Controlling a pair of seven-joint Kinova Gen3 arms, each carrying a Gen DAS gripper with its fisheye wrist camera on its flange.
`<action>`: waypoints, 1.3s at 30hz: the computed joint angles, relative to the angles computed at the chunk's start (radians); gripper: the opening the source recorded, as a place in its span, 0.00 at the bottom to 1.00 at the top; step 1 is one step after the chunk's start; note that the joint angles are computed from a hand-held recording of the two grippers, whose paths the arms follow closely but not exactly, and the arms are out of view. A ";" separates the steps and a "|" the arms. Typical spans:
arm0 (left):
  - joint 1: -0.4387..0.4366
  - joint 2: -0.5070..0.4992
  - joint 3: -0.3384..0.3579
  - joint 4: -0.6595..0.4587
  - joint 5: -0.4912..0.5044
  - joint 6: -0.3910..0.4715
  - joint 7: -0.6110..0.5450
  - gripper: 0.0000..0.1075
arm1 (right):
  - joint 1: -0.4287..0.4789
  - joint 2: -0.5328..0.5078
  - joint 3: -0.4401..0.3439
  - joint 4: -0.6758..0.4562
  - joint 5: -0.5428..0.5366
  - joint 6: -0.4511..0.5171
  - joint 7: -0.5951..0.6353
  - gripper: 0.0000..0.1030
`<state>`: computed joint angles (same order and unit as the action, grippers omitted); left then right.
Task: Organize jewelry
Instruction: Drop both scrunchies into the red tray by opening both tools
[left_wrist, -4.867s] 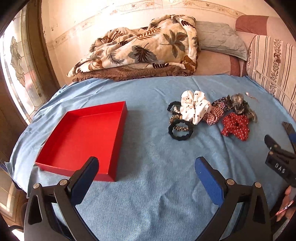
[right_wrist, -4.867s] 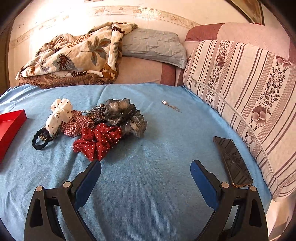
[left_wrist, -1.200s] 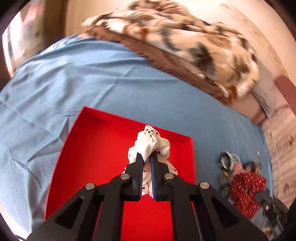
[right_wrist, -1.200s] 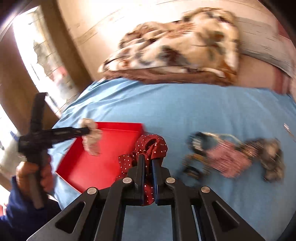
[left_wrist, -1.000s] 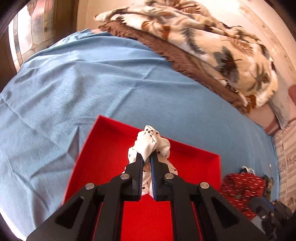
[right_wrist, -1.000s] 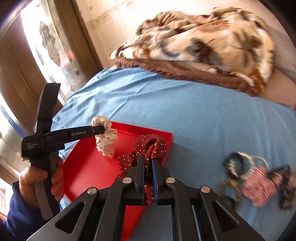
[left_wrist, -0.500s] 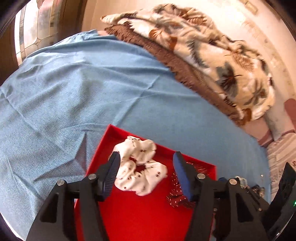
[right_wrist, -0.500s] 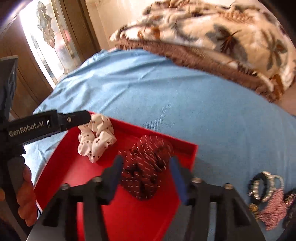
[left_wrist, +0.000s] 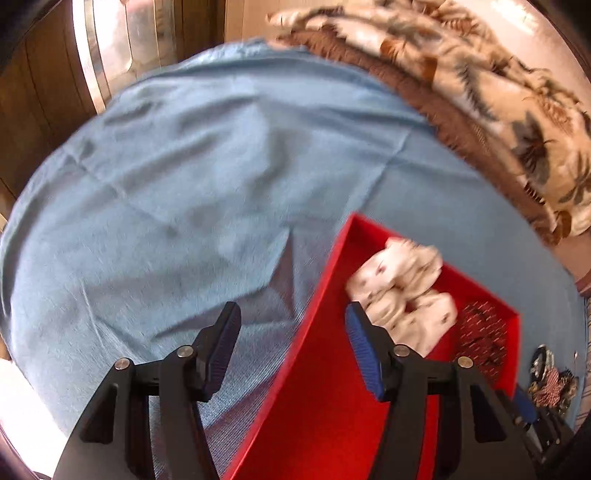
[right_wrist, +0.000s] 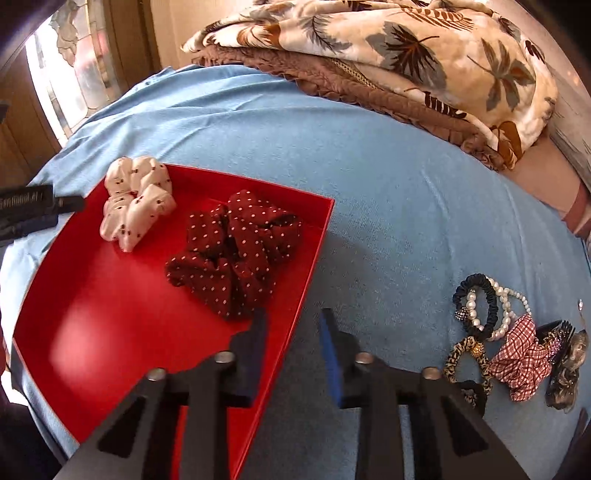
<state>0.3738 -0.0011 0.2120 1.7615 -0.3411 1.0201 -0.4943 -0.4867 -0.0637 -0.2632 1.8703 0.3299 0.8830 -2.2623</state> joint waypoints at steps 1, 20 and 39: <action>-0.001 0.012 -0.001 -0.004 0.010 0.005 -0.011 0.42 | 0.004 0.005 0.002 -0.003 -0.004 -0.001 0.002 0.15; 0.038 0.103 0.077 -0.099 -0.163 -0.043 0.070 0.35 | 0.104 -0.055 0.065 0.031 -0.106 -0.089 0.057 0.49; 0.322 0.017 0.231 -0.061 -0.430 0.173 0.408 0.60 | 0.382 -0.636 0.400 0.306 -0.093 0.163 0.410 0.64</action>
<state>0.6961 0.0157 0.4433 1.7009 -0.7714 1.1931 -0.0867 -0.1050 -0.7001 0.1368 2.1761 0.2369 1.0457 -1.8526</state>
